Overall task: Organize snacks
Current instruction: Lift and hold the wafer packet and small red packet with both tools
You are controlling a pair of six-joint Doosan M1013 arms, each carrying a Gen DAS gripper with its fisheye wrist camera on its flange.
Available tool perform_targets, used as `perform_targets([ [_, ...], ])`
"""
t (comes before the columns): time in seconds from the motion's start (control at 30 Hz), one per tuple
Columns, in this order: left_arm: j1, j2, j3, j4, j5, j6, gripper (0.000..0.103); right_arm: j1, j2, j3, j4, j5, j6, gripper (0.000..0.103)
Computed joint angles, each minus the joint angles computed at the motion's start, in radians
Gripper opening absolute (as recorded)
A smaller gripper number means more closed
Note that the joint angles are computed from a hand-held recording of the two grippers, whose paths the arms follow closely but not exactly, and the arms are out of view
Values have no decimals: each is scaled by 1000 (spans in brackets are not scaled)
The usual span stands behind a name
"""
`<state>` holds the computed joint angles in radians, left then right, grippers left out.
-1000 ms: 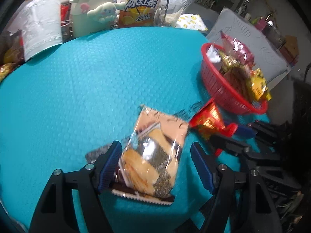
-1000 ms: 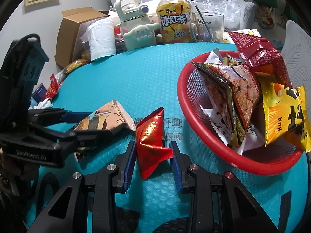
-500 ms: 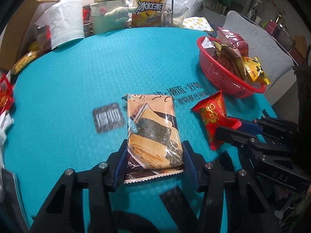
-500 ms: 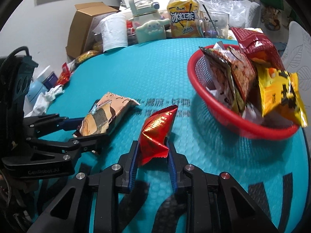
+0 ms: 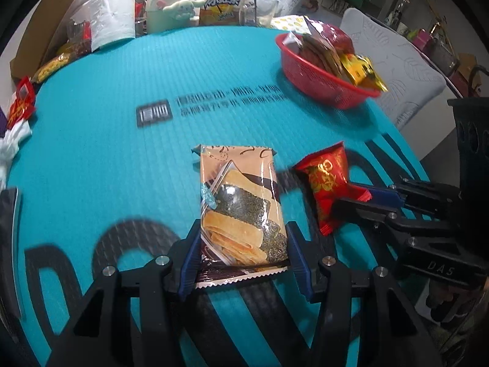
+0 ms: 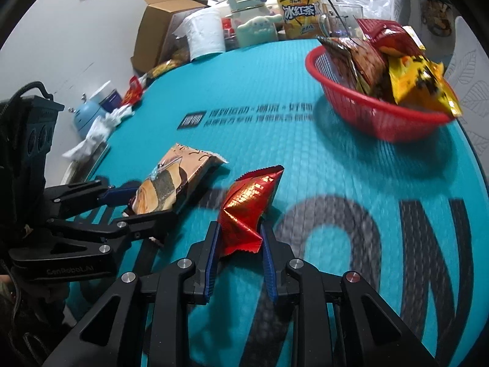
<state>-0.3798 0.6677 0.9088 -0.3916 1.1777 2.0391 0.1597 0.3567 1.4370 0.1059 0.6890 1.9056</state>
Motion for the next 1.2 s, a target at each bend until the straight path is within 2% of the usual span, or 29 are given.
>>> perform_targets([
  [0.13, -2, -24, 37, 14, -5, -8, 52, 6, -10, 11, 14, 24, -34, 25],
  [0.27, -5, -30, 51, 35, -30, -17, 52, 17, -14, 14, -40, 38, 0, 26],
  [0.3, -6, -25, 43, 42, -26, -28, 52, 19, -15, 14, -67, 35, 30, 30],
  [0.4, -14, -22, 38, 77, -44, -47, 53, 18, -17, 17, -106, 26, 101, 59],
  [0.43, -19, -21, 36, 95, -52, -52, 53, 16, -21, 23, -114, 14, 118, 62],
  [0.6, -31, -17, 36, 139, -88, -68, 59, 20, -26, 20, -192, -8, 172, 62],
  [0.87, -51, -7, 23, 222, -117, -120, 63, 23, 11, -22, -174, 27, 118, 62],
  [1.0, -38, -17, 50, 162, -163, -102, 65, 20, 19, -29, -166, 35, 114, 62],
  [1.07, -41, -25, 66, 182, -187, -99, 65, 21, 21, -31, -169, 41, 107, 62],
  [1.2, -40, -26, 68, 191, -185, -115, 68, 24, 26, -37, -178, 43, 97, 62],
])
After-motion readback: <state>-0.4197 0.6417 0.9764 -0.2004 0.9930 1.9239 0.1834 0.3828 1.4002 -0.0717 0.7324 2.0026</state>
